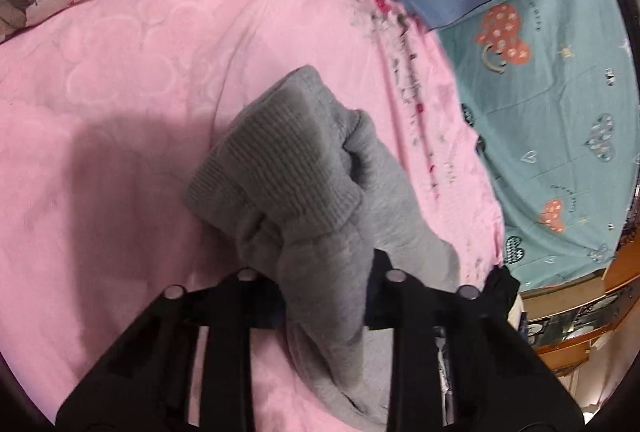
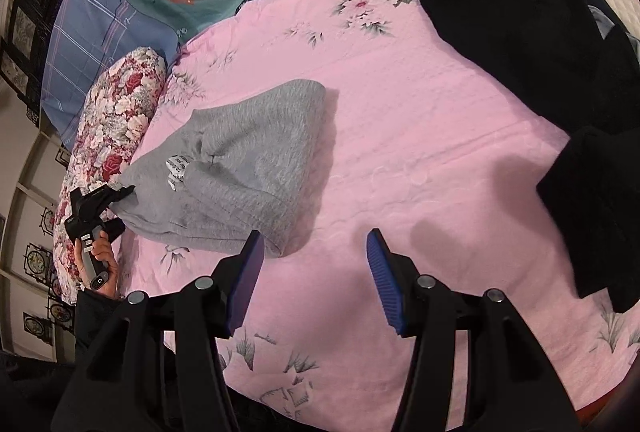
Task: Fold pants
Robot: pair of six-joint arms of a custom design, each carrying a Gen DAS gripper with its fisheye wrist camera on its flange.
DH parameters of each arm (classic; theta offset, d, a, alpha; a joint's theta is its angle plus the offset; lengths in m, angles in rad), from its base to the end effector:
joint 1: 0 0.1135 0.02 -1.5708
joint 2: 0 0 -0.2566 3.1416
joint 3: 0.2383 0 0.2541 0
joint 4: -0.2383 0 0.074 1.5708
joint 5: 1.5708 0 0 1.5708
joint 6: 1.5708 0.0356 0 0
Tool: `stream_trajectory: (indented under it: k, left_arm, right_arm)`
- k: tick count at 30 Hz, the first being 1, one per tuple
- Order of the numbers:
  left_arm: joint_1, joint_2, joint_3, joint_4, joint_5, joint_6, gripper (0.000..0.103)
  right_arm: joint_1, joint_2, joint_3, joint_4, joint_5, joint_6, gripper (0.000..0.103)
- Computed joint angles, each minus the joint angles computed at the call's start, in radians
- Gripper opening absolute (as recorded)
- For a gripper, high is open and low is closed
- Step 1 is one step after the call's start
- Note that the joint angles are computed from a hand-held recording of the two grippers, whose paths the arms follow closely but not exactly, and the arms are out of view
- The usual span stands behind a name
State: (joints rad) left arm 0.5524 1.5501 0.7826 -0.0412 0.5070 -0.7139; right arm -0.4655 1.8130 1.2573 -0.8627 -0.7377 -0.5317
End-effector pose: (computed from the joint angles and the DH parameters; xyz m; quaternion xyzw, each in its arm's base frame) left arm 0.2701 0.1462 0.1657 -0.4565 0.7796 -0.2611 0.3401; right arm 0.3129 -0.1304 0.1841 -0.0582 0.9286 0.2818 0.2343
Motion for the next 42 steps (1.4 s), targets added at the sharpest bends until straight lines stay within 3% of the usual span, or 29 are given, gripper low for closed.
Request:
stream_trajectory:
  k: [8,12,16,18,20,24,26,28,31,35,38,42]
  left_arm:
    - [-0.078,-0.186,-0.125,0.117,-0.135,0.138,0.023]
    - [-0.011,-0.121,-0.117,0.140,-0.013,0.123,0.023]
    - [0.016,-0.071,-0.103,0.140,0.043,0.101,0.023]
    - [0.018,-0.070,-0.105,0.142,0.049,0.102,0.023]
    - [0.013,-0.070,-0.104,0.138,0.039,0.105,0.023]
    - [0.006,-0.055,-0.085,0.120,0.032,0.119,0.023]
    - [0.006,-0.046,-0.076,0.109,0.028,0.117,0.023]
    - [0.007,-0.043,-0.075,0.111,0.029,0.116,0.023]
    - [0.000,-0.059,-0.080,0.109,0.014,0.125,0.023]
    - [-0.038,-0.151,-0.096,0.070,-0.056,0.165,0.023]
    - [-0.088,-0.258,-0.079,-0.008,-0.109,0.193,0.022]
    - [-0.315,-0.374,0.040,-0.185,-0.337,0.278,0.022]
  right_arm:
    - [0.259,-0.062,0.011,0.046,0.135,0.113,0.055]
    - [0.463,-0.023,0.119,0.063,0.143,0.204,0.055]
    - [0.687,0.151,0.363,0.057,0.205,0.291,0.055]
    - [0.772,0.246,0.466,0.075,0.266,0.330,0.048]
    - [0.838,0.331,0.544,0.124,0.374,0.404,0.016]
    - [0.871,0.552,0.773,0.029,0.393,0.497,0.014]
    - [0.868,0.567,0.777,0.044,0.385,0.513,0.011]
    - [0.842,0.560,0.807,-0.022,0.333,0.519,0.013]
    - [0.770,0.424,0.688,-0.005,0.219,0.514,0.015]
    - [0.635,0.209,0.465,0.039,0.146,0.441,0.033]
    - [0.500,0.102,0.313,0.046,0.113,0.370,0.033]
    - [0.330,0.087,0.214,0.014,0.071,0.306,0.034]
